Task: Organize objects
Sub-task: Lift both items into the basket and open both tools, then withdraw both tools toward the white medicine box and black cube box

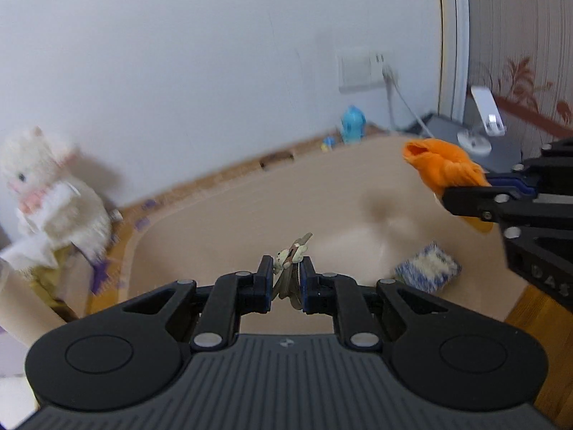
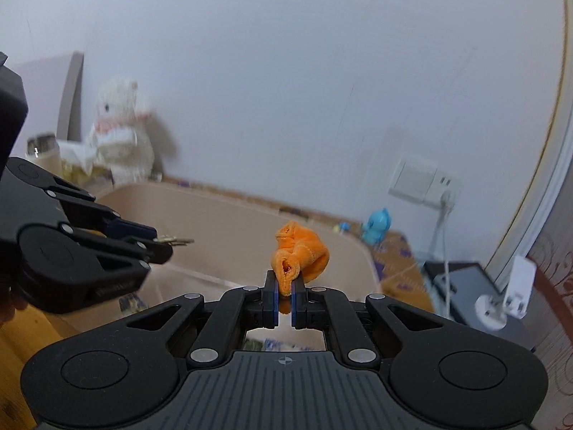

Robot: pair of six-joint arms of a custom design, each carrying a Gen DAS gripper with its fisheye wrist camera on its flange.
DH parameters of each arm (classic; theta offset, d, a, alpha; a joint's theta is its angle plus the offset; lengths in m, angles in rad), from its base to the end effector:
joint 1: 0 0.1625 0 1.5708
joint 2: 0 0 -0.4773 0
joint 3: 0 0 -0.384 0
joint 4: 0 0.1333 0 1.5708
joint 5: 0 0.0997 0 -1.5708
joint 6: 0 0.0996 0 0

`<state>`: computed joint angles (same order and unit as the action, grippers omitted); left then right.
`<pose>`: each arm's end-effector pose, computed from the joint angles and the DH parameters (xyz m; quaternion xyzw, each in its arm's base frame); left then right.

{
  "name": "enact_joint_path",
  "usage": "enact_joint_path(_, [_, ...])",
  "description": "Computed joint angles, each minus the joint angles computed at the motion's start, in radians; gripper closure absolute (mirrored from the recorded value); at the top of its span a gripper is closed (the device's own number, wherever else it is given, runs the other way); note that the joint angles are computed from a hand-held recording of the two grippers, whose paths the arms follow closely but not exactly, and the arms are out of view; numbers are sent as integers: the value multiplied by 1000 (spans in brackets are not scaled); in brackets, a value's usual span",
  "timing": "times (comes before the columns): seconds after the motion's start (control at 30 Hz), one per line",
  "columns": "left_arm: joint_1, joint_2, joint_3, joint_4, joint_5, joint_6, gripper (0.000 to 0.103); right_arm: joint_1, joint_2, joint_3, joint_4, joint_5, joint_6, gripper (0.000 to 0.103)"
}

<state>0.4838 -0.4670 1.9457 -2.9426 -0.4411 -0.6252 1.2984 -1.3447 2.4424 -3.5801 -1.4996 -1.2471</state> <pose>-0.3884 -0.4564 -0.0579 0.2209 0.8145 -0.3741 0.3844 0.0218 -0.4438 0.3038 0.4341 -0.7855 0.3409 0.2798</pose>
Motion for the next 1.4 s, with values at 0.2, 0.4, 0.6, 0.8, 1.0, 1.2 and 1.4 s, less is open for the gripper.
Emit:
enact_joint_path(0.2, [34, -17, -36, 157, -73, -107, 86, 22, 55, -48, 71, -121, 11, 97])
enact_joint_path(0.4, [21, -21, -22, 145, -53, -95, 70, 12, 44, -31, 59, -119, 24, 65])
enact_joint_path(0.6, [-42, -45, 17, 163, 20, -166, 30, -4, -34, 26, 19, -45, 27, 41])
enact_joint_path(0.8, [-116, -103, 65, 311, 60, -360, 23, -53, -167, 80, 70, 58, 32, 30])
enact_joint_path(1.0, [-193, -146, 116, 499, 48, -591, 21, -121, -284, 142, 137, 131, -14, 27])
enact_joint_path(1.2, [-266, -169, 189, 552, -4, -733, 14, -219, -387, 209, 225, 183, -90, 26])
enact_joint_path(1.4, [-305, -156, 230, 574, -72, -815, 14, -318, -432, 262, 269, 207, -175, 26])
